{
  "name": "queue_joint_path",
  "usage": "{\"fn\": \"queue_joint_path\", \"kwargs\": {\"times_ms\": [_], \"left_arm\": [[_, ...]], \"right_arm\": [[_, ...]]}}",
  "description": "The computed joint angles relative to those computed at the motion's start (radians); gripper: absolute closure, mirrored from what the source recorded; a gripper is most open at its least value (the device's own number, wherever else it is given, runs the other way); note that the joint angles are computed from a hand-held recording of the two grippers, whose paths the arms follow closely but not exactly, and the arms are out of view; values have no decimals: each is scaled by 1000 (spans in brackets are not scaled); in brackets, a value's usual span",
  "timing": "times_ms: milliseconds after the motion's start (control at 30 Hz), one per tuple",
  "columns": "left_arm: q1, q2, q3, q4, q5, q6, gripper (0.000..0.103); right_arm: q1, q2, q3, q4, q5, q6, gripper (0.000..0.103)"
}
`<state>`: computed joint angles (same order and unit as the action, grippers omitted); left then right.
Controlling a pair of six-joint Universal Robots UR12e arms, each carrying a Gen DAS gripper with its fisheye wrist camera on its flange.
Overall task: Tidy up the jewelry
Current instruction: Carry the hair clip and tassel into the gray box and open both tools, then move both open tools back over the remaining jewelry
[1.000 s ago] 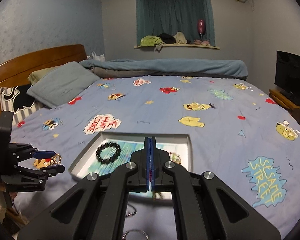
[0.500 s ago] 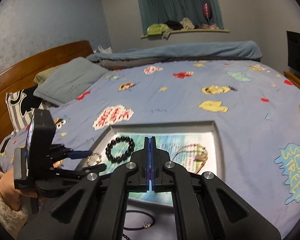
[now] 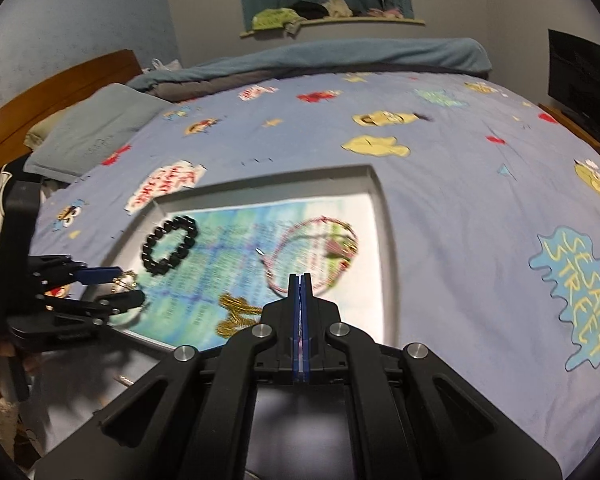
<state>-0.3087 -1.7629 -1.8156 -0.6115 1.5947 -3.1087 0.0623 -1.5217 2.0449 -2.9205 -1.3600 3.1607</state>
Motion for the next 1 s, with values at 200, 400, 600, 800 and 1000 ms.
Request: {"fn": "queue_joint_path", "kwargs": {"times_ms": [200,400,600,800,1000], "left_arm": [[11,-4,8,-31,-30,-23,50],[9,-4,6,-25,-19,-27,47],[9,1,0,-6,-10,-25,41],[-14,11,-16,44,49,-11,31],[-14,36,-34,74,45,-31,25]], "right_arm": [[-5,1,2,3,-6,10,102],[-11,7,-4,29,0,19,101],[-12,1,1,18,2,22,101],[-18,-9,9,11,8,35,89],[-31,-34,29,-2,23,48,75]]}}
